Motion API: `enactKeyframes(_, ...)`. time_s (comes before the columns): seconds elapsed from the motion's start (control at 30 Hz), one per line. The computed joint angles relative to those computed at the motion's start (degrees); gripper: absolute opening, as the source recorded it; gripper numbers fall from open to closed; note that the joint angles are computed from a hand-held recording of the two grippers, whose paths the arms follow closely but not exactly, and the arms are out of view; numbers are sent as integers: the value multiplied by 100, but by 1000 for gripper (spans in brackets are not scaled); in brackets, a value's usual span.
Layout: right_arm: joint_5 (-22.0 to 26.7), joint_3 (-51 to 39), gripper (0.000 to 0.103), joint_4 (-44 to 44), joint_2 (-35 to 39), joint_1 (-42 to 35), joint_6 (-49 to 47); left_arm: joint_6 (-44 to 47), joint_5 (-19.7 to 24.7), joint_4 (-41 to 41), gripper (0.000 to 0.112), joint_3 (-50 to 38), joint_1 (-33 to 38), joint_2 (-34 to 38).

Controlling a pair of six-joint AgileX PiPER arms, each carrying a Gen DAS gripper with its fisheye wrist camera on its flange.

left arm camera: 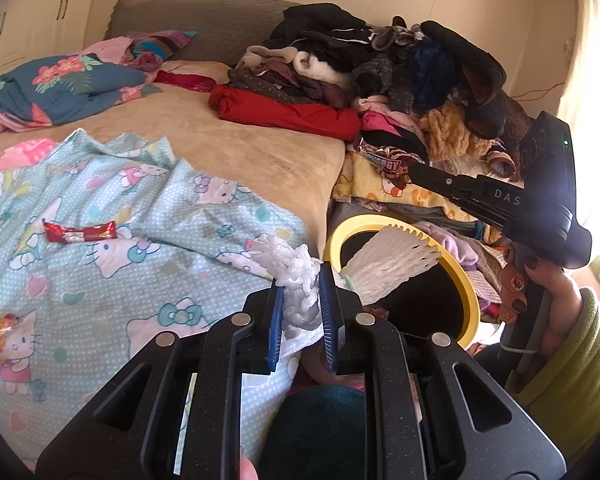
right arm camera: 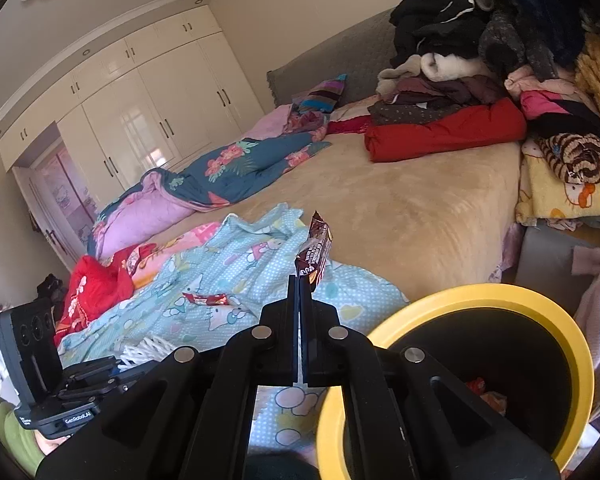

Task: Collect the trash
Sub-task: 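Lift the tissue bundle and brown candy bar and carry both over the yellow bin, then open both tools to drop the tissue and candy bar into the bin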

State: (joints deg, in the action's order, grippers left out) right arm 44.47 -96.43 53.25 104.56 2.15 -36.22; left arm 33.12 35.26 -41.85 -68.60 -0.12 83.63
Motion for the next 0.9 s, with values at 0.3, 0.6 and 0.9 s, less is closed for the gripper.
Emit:
enactKeyframes(0.3,121,140,1,194,-49,-441,-62,-362,-149,412,11,-244,-459,204)
enactKeyframes(0.6,209,179,1,-67,-8,-735,383,-737,-384,885,11,-418,-995,486)
enactKeyframes(0.9,365,136,1,-632,185,-955,1231,-1306,-473,1603,11,-792,-1558,940)
